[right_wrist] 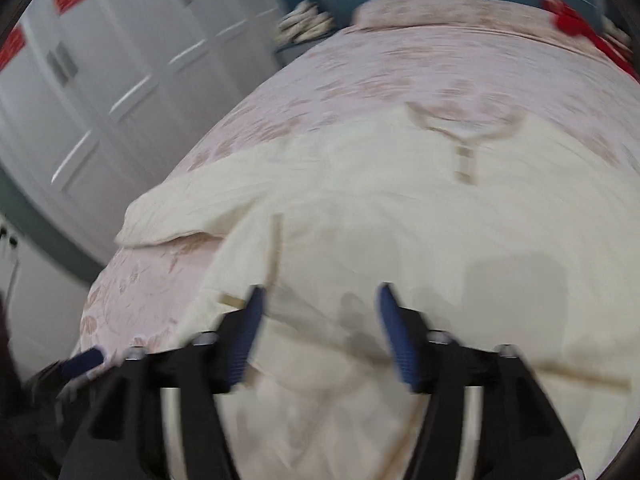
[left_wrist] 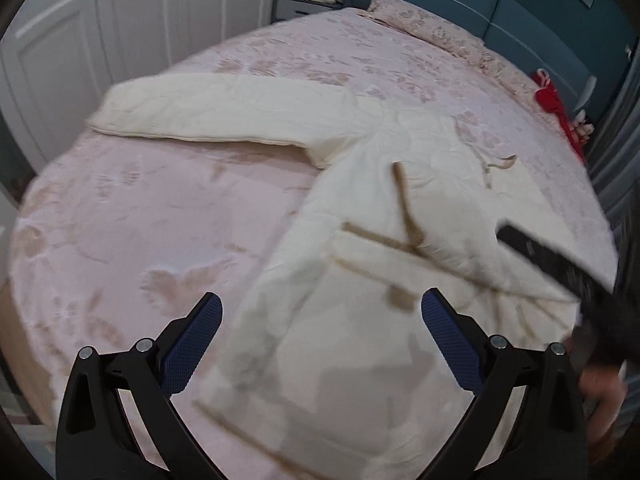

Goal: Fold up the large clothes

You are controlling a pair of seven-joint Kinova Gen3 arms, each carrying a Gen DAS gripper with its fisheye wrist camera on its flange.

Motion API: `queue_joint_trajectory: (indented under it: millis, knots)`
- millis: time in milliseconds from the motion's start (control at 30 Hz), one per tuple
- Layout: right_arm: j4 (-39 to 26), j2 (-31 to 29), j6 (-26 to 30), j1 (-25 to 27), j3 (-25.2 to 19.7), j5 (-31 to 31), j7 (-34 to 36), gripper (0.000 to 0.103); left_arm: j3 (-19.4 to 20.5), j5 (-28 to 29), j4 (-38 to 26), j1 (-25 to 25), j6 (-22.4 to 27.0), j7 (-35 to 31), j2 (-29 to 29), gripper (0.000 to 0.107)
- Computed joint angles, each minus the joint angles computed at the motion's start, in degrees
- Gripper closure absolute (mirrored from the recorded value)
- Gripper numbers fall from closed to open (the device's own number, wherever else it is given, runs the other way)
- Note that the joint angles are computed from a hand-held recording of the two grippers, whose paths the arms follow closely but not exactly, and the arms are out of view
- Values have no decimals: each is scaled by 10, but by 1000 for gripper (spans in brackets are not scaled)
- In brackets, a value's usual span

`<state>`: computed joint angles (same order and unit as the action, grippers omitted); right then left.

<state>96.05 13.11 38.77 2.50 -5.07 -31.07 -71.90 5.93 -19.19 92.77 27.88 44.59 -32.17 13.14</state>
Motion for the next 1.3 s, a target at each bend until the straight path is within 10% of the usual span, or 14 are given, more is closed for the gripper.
queue_joint_trajectory:
  millis: [200,333,433,500,633,833,1067,1300]
  knots:
    - [83,-61,-7,85,76,-14,-32,35,114,140,-59,-133,-99,-110,107,10]
    - [71,-29,15,167,103,-89,-7,35,63,226,-109,-100,-103,-133,165,18]
    - [47,22,27,218,94,-154,10,35,29,264,-134,-78,-97,-164,176,57]
    - [33,52,24,237,81,-182,6,37,11,251,-178,-63,-59,-167,193,101]
    - [-12,89,26,247,64,-189,-11,89,-9,207,-219,-49,-45,-200,186,102]
    - [4,26,-12,256,16,-176,79,91,-50,123,-176,-4,-51,-175,132,103]
    - [12,79,-39,93,146,-19,-10,90,-61,57,-192,35,10,-140,201,103]
    - [42,31,-64,129,86,112,-128,77,-82,23,-122,60,-63,-85,192,102]
